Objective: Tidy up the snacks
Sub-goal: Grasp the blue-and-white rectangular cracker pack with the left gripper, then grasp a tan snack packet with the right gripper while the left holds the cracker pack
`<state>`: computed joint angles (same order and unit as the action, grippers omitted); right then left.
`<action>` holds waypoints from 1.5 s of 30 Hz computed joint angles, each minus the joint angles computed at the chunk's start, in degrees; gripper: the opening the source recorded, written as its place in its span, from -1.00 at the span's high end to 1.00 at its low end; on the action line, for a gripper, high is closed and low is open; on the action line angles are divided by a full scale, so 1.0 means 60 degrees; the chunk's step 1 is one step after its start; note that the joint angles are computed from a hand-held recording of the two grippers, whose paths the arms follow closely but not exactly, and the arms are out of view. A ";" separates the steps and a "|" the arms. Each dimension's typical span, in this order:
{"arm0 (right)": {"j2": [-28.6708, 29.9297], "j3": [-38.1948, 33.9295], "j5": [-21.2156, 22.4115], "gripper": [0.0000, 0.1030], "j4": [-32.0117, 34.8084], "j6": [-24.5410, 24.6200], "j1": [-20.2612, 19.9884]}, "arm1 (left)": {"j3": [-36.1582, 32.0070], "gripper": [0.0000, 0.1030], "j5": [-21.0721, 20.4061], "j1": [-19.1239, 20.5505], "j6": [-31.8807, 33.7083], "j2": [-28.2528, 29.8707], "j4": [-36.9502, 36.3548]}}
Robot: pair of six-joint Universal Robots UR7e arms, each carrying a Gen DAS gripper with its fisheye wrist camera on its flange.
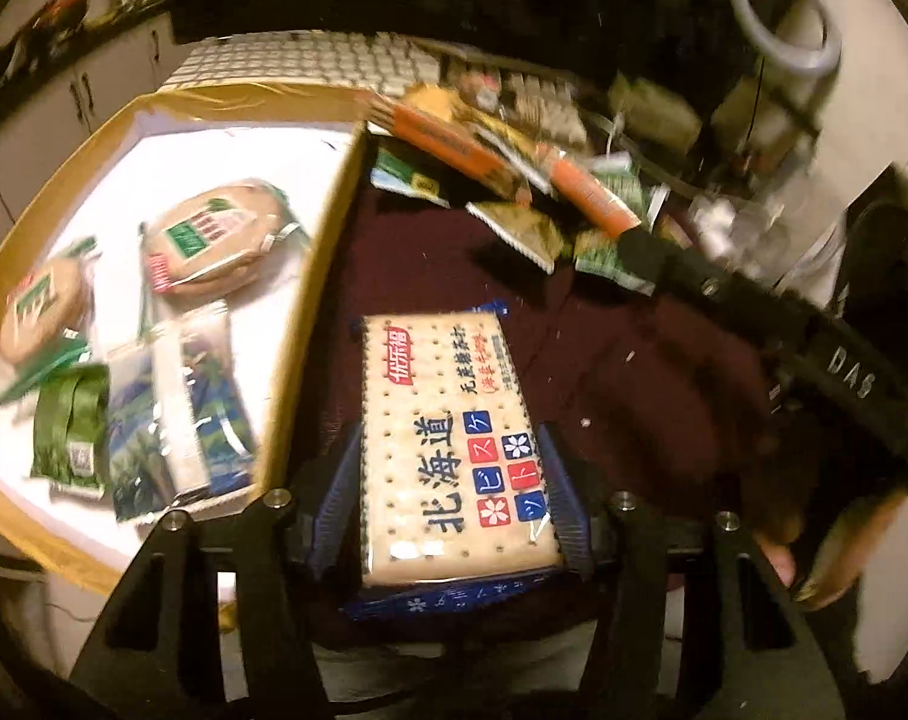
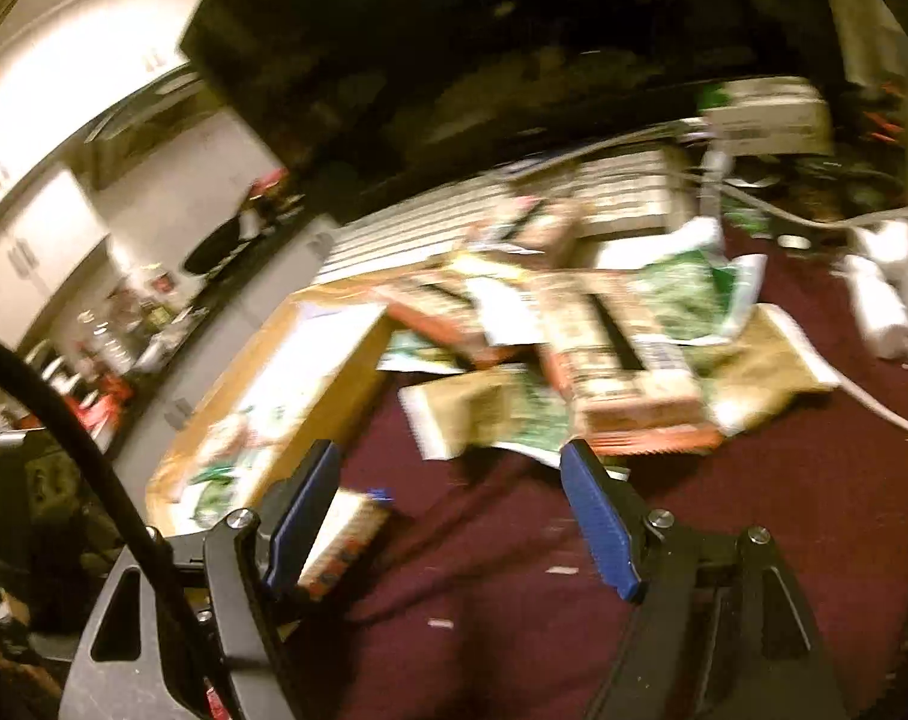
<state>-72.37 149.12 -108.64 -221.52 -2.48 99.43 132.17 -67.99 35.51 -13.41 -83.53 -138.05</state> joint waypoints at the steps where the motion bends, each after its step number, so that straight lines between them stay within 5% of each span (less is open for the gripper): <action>1: 0.0237 -0.0136 -0.0269 -0.48 0.0015 -0.0080 0.0306 | 0.0057 -0.14 -0.0220 0.0137 0.0028 -0.0205 -0.0220; 8: 0.1199 -0.1404 -0.1626 -0.48 0.1658 0.0006 0.0831 | 0.0150 -0.13 -0.0343 0.0159 -0.0008 -0.0318 -0.0410; 12: 0.1697 -0.2052 -0.3020 -0.48 0.2184 0.0012 0.0963 | 0.0094 -0.13 -0.0564 0.0353 0.0113 -0.0371 -0.0254; 18: 0.1741 -0.2036 -0.3195 -0.55 0.2509 -0.0200 0.0790 | 0.0104 -0.13 -0.0571 0.0367 0.0255 -0.0338 -0.0259; 23: 0.2270 -0.1954 -0.3879 -0.01 0.2044 -0.0315 0.1098 | 0.0154 -0.13 -0.0514 0.0313 0.0303 -0.0311 -0.0355; 26: 0.2145 -0.1708 -0.3659 0.27 0.1561 -0.0390 0.0968 | 0.0154 -0.13 -0.0456 0.0295 0.0305 -0.0307 -0.0304; 28: 0.1967 -0.1537 -0.3346 0.67 0.1199 -0.0295 0.0872 | 0.0167 -0.13 -0.0405 0.0267 0.0259 -0.0290 -0.0326; 31: 0.1748 -0.0929 -0.2366 0.68 0.0352 -0.0228 0.0726 | 0.0187 -0.13 -0.0307 0.0213 0.0255 -0.0266 -0.0330; 37: 0.2120 -0.0388 -0.2063 0.68 -0.1019 -0.0369 0.1053 | 0.0093 -0.13 -0.0096 0.0079 0.0206 -0.0027 -0.0108; 41: 0.1994 -0.0529 -0.1805 0.67 -0.0837 -0.0448 0.0808 | 0.0175 -0.13 0.0370 -0.0145 0.0173 0.0115 -0.0147; 45: 0.1684 -0.0709 -0.1519 0.67 -0.0499 -0.0528 0.0748 | 0.0269 -0.13 -0.0164 -0.0007 0.0259 -0.0198 -0.0614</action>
<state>-62.27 144.87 -117.75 -224.51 -5.65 103.92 133.78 -68.97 35.47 -11.85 -84.72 -141.73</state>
